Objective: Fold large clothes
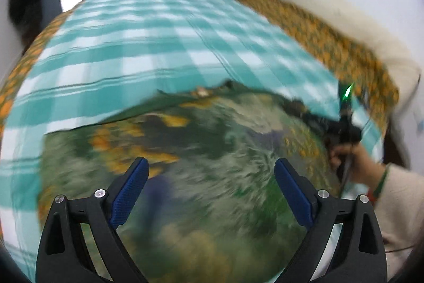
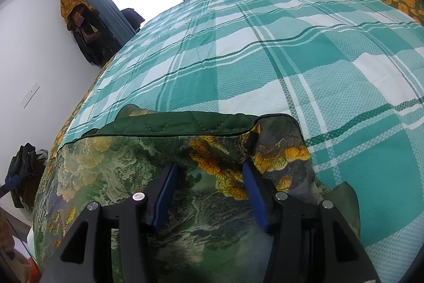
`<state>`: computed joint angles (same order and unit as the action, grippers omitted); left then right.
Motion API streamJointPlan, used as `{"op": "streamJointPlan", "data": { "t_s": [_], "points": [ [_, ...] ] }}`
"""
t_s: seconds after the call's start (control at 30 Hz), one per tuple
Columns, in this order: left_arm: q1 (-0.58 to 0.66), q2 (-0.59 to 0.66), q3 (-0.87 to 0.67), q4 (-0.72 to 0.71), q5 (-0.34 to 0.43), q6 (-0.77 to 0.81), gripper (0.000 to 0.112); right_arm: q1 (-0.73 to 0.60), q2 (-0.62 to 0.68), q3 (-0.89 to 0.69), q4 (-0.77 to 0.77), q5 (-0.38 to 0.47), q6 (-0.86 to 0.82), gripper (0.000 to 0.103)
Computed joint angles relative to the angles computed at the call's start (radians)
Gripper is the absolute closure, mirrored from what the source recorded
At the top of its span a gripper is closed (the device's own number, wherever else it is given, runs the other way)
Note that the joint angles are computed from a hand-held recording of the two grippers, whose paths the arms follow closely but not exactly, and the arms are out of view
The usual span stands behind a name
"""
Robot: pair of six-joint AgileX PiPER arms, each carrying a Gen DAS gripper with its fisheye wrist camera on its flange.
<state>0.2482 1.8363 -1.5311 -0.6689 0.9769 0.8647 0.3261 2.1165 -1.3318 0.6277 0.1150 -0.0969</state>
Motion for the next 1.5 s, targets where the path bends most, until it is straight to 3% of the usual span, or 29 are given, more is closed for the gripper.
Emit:
{"op": "streamJointPlan", "data": {
  "t_s": [0.17,0.23,0.3,0.4,0.53,0.6,0.7,0.8,0.9,1.07,1.2,1.3,1.43,1.5],
  "points": [
    [-0.174,0.233,-0.222,0.228,-0.126,-0.322,0.017,0.002,0.002,-0.006,-0.08,0.004,0.077,0.051],
    [-0.195,0.344,-0.322,0.31,-0.113,-0.444,0.015,0.002,0.002,-0.005,-0.066,0.003,0.064,0.051],
    [-0.186,0.385,-0.324,0.277,-0.126,-0.432,0.014,0.0,0.002,-0.006,-0.041,0.004,0.04,0.051],
    [-0.178,0.368,-0.265,0.232,-0.183,-0.377,0.014,0.001,0.008,-0.014,-0.079,0.008,0.078,0.051],
    [-0.177,0.352,-0.282,0.26,-0.141,-0.394,0.014,0.001,0.007,-0.012,-0.083,0.006,0.08,0.051],
    [-0.175,0.296,-0.262,0.297,-0.1,-0.406,0.017,0.003,0.006,-0.016,-0.149,0.011,0.144,0.051],
    [-0.148,0.176,-0.142,0.225,-0.082,-0.296,0.017,0.004,0.006,-0.018,-0.185,0.014,0.179,0.051],
    [-0.135,0.06,0.028,0.206,-0.122,-0.185,0.016,0.006,0.005,-0.019,-0.206,0.016,0.201,0.051],
    [-0.133,0.031,0.173,0.171,-0.227,-0.103,0.015,0.007,0.005,-0.021,-0.239,0.019,0.232,0.051],
    [-0.127,0.055,0.186,0.11,-0.266,-0.083,0.012,0.018,0.01,-0.046,-0.474,0.054,0.457,0.051],
    [-0.122,-0.007,0.179,0.16,-0.205,-0.114,0.015,0.018,0.011,-0.048,-0.472,0.054,0.456,0.051],
    [-0.081,-0.076,0.238,0.093,-0.168,-0.016,0.014,0.018,0.012,-0.049,-0.465,0.053,0.449,0.051],
    [-0.071,-0.098,0.359,0.039,-0.249,0.098,0.013,0.012,0.011,-0.041,-0.389,0.041,0.377,0.051],
    [-0.054,-0.067,0.349,-0.014,-0.24,0.105,0.011,0.016,0.01,-0.041,-0.431,0.042,0.417,0.051]
  ]
}}
